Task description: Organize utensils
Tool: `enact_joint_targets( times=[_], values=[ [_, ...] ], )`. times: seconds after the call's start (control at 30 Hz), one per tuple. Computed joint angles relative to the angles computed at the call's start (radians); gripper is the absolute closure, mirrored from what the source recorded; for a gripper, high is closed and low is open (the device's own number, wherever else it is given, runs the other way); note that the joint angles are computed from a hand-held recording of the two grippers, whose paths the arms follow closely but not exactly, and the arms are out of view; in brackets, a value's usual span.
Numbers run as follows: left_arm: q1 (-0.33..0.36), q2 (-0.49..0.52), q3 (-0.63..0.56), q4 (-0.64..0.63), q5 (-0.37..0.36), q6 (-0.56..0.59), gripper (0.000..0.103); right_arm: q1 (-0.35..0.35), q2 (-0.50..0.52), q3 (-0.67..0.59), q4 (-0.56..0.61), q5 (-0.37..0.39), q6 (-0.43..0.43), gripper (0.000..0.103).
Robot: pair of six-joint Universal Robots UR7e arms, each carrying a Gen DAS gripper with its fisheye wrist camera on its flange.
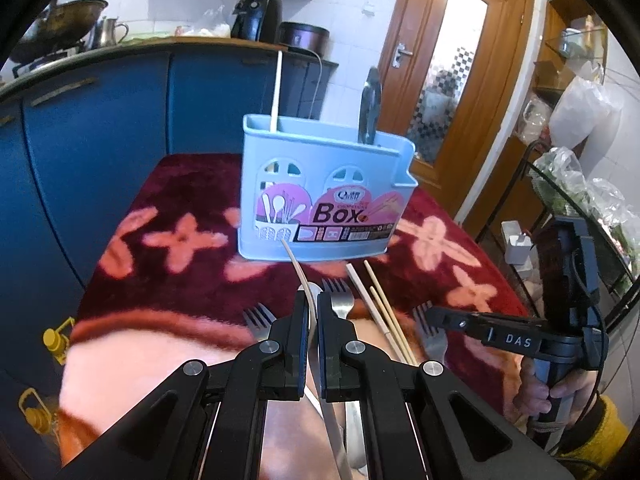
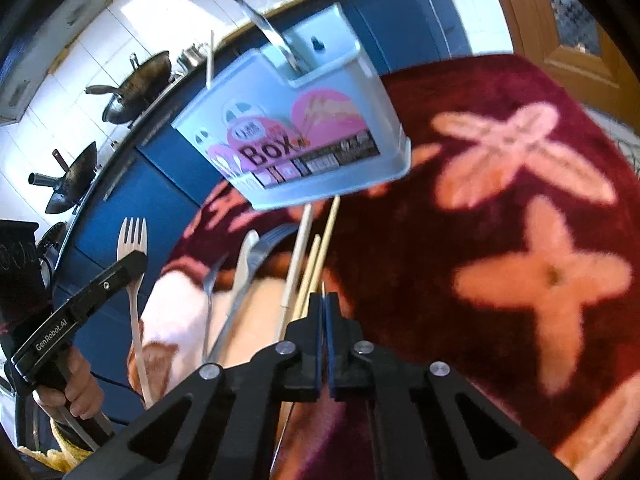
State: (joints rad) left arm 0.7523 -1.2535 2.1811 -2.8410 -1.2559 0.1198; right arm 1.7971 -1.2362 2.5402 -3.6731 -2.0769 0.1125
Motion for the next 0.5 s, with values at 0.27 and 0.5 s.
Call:
enact_joint_targets(
  times=[0.27,0.5],
  values=[
    [-0.023,-0.061,0.013,-0.014,0.021,0.028,0.099,0.158,0.067,-0.047,-0.134,-0.204,-0.075,0.1],
    [-0.037,-0.081,0.013,-0.075,0.054,0.053,0.099,0.273,0.123,-0.107,-0.257,-0.357,-0.183,0.1]
  ],
)
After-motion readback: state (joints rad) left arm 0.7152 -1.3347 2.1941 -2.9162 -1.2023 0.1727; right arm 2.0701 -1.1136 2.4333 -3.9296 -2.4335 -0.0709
